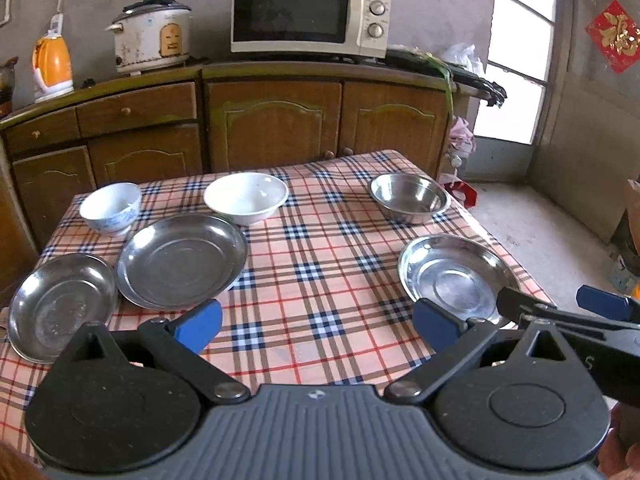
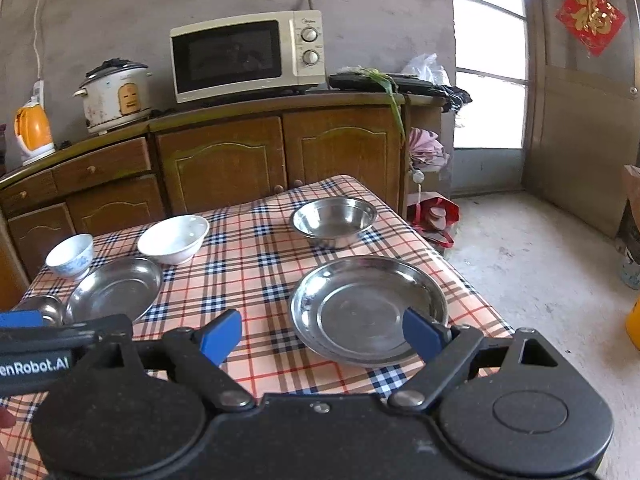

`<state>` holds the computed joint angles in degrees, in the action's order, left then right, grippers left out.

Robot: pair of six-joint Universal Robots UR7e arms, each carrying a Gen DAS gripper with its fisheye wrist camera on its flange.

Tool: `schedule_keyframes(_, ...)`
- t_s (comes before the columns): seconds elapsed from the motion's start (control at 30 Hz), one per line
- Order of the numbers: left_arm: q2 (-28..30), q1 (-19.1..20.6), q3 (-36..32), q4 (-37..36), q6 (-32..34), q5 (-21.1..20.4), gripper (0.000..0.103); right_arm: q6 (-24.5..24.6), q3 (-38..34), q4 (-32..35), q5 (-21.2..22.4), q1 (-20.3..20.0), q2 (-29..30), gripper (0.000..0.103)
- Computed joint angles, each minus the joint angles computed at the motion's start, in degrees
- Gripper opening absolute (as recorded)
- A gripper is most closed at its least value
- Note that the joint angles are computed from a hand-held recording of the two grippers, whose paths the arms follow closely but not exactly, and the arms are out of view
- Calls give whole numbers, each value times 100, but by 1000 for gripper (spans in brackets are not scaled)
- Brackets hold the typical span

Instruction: Organize plates and bowls

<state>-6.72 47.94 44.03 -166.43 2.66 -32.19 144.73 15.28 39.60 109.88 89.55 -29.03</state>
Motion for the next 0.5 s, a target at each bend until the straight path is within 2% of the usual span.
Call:
schedule_keyframes(0.23, -45, -4, 115, -411, 160, 160, 103, -102, 41, -65, -124, 60, 33, 102)
schedule_keyframes(0.5, -225, 50, 400, -772, 153, 364, 103, -271, -655, 294, -285, 167, 473, 102)
